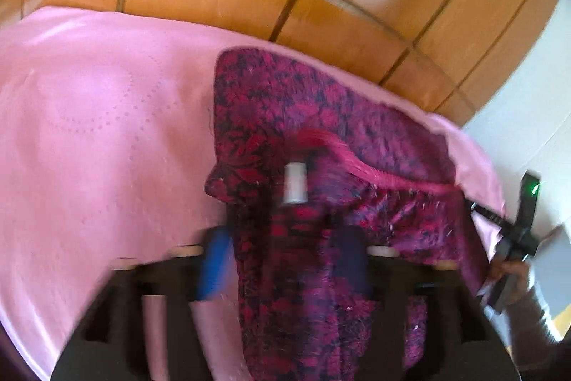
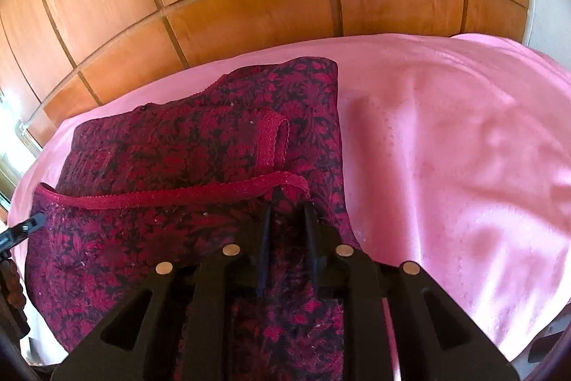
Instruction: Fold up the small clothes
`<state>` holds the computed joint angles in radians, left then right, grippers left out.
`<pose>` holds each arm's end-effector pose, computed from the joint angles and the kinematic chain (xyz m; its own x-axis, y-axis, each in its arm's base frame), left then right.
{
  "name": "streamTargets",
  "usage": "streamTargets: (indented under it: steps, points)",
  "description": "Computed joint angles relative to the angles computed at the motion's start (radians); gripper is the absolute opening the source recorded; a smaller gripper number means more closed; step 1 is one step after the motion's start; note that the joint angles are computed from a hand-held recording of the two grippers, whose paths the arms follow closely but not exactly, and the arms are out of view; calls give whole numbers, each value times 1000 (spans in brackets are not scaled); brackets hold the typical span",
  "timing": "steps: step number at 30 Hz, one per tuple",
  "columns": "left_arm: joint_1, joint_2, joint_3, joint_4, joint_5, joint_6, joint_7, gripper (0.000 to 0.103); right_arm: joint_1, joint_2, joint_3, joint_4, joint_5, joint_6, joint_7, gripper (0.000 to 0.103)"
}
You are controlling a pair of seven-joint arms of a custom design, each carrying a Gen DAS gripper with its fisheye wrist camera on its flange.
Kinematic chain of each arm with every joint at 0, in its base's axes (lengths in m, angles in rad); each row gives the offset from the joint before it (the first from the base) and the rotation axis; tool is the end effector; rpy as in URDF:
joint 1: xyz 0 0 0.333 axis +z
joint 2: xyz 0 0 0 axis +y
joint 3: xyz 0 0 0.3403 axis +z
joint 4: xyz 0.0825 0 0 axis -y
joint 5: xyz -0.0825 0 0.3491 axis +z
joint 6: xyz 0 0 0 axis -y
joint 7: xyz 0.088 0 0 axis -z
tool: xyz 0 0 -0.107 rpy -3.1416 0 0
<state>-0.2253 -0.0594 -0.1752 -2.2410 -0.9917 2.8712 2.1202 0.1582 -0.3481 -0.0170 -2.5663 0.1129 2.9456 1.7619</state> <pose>0.4938 -0.1596 0.4976 -0.2210 -0.8755 0.4298 -0.7950 -0.0935 -0.5993 0.4232 0.0521 0.5145 -0.0707 -0.9731 -0.2191 -0.7521 0.1962 -0.6291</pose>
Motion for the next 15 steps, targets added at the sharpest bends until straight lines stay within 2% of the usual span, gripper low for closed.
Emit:
streamTargets:
  steps: [1,3,6,7,8,9,10,12,15]
  points:
    - [-3,-3,2,-1,-33,15,28,69,8,-2,-7,-1,10,2,-4,18]
    - [1,0,6,6,-27,-9,29,68,-3,-9,4,-2,4,-5,6,20]
    - [-2,8,3,20,-65,-26,87,57,-35,-19,36,-3,-39,-16,31,21]
    - [-3,11,-1,24,-61,-31,97,50,-46,-23,47,-3,-58,-23,38,21]
    - [-4,17,-5,29,-57,-34,101,33,-46,-22,48,-3,-65,-26,41,21]
    - [-4,21,-10,32,-41,-36,98,23,-45,-26,48,0,-72,-39,43,21]
    - [-6,18,-16,26,-29,-18,94,17,-45,-29,50,2,-78,-51,47,20]
    - [-15,-5,-18,9,-78,7,142,14,-51,-44,62,4,-101,-72,58,15]
    - [-34,-70,-1,-34,-152,14,191,13,-13,-109,39,-11,-87,-97,35,12]
